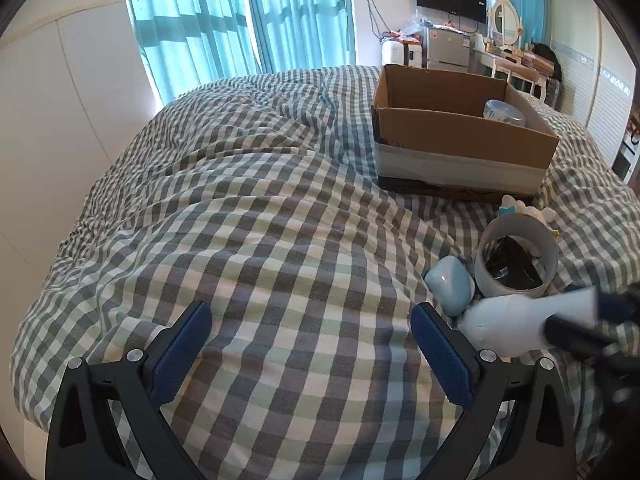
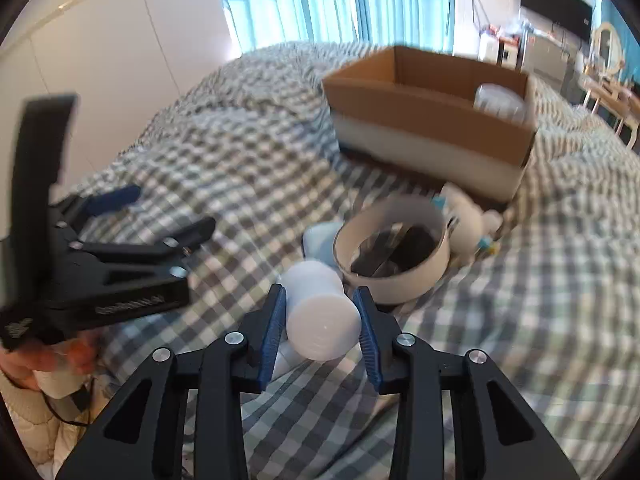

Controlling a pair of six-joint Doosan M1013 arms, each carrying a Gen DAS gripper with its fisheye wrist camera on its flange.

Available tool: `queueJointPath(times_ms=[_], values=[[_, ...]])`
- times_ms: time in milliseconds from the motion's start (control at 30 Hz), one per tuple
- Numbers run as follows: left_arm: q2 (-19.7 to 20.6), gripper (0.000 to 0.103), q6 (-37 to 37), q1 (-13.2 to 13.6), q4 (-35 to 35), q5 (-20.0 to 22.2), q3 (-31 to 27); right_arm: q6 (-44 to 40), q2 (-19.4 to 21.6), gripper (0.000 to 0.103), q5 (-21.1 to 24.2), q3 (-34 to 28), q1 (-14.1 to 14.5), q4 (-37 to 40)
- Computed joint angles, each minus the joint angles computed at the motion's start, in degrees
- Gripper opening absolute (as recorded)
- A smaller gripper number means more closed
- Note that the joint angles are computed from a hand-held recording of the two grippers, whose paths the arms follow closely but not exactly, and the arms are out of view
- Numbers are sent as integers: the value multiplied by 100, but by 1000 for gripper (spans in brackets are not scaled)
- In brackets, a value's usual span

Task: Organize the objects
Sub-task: 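Grasp the white cylindrical bottle with the right gripper, then grasp the brown tape roll with the left gripper while the right gripper holds the bottle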

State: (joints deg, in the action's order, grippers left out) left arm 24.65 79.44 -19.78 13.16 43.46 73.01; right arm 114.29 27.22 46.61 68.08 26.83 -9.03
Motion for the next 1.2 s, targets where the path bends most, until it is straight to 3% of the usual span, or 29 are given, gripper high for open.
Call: queueJointPath(times_ms=[167, 367, 700, 867, 1067, 1100, 1167, 1200], values=[[29, 102, 350, 2, -438, 1, -70, 686, -283, 32, -99, 128, 103, -1096], [105, 102, 1110, -28, -1503, 74, -206, 1640, -462, 32, 194, 177, 114, -2268], [366, 102, 2529, -230, -2656, 331, -483, 1847, -641, 32, 9, 526, -68, -2127], [646, 102, 2248, -294, -2438, 582, -802, 1844, -670, 32, -225, 682, -126, -2028], [990, 102, 2111, -206, -2885, 1124, -1236, 1883, -617, 32, -246, 678, -122, -2096], [1000, 101, 2149, -206, -2920, 1116, -1240, 1891, -601, 32, -233, 668, -117, -2118], [994, 84, 2387, -176, -3190, 1151, -1214, 1868, -568, 32, -193, 648, -113, -2116], [1000, 82, 2527, -143, -3401, 1241, -1219, 1867, -554, 32, -170, 644, -110, -2130]])
